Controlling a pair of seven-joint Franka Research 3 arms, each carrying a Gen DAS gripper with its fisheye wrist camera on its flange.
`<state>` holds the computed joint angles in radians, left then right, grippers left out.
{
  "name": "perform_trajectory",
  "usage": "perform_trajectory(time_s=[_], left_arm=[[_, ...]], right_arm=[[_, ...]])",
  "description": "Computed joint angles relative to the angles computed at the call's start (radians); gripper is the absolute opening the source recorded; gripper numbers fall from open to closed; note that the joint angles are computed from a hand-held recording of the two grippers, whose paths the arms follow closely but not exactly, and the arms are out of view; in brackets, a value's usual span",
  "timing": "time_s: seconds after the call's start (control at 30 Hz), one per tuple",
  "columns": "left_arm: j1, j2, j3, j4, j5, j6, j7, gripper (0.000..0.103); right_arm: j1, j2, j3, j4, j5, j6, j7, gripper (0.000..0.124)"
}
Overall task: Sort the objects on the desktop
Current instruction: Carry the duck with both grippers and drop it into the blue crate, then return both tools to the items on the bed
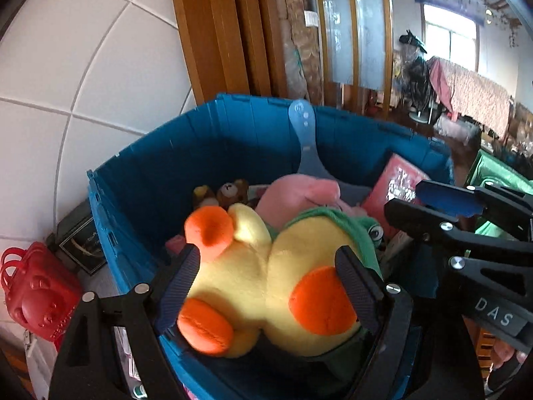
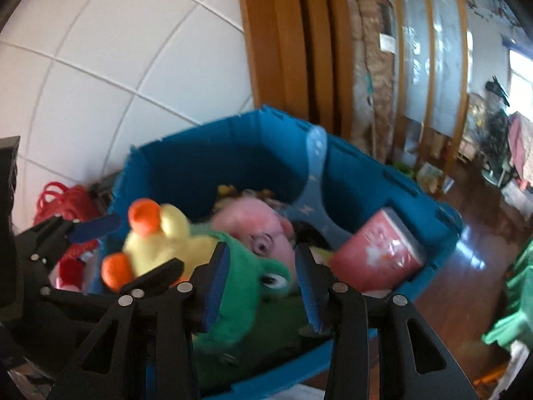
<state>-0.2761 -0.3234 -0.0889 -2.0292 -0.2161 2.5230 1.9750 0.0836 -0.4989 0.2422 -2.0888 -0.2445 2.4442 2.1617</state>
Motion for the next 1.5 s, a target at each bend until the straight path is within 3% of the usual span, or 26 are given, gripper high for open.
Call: perform_trajectory(time_s=[0.13,0.37,0.53,0.87,0.97,1.13,1.23,1.5], left_arm=[[0.001,-0.028,-0.025,-0.049,0.034,0.051,-0.058,0.083],[-0.009,-0.094,0.008,-0.113,0.026,0.096,-0.108,0.086],[-0.014,-0.171,0.032,-0.197,0.045,0.179,-0.161,0.100],[0.005,-0.315,0.096,-0.348,0.115,0.267,-0.264,0.102],[0.068,-0.363,0.087,-0.396,0.163,0.265,-0.336,0.102],[0.107,-0.430,0.142,-0.451,0.208,0.201,-0.357,0.102],[0.167,-0.456,0.158,-0.494,0.248,0.194,-0.359,0.102],[0.311,-0.472,0.259,-0.585,0.292,0.147,-0.302,0.102]], right_arm=[[-0.002,-0.024,-0.013,-0.036,0.011,0.008,-0.006,0.045],[-0.035,-0.049,0.001,-0.069,-0.006,0.039,-0.004,0.081],[-0.056,-0.084,0.036,-0.081,-0.035,0.041,0.032,0.101],[-0.056,-0.100,0.127,-0.064,-0.110,0.029,0.076,0.103],[-0.033,-0.100,0.140,-0.068,-0.120,0.068,0.087,0.103],[-0.012,-0.080,0.178,-0.075,-0.126,0.154,0.130,0.103],[0.000,-0.057,0.207,-0.072,-0.130,0.213,0.154,0.103],[0.069,0.084,0.282,0.005,-0.183,0.231,0.167,0.103]])
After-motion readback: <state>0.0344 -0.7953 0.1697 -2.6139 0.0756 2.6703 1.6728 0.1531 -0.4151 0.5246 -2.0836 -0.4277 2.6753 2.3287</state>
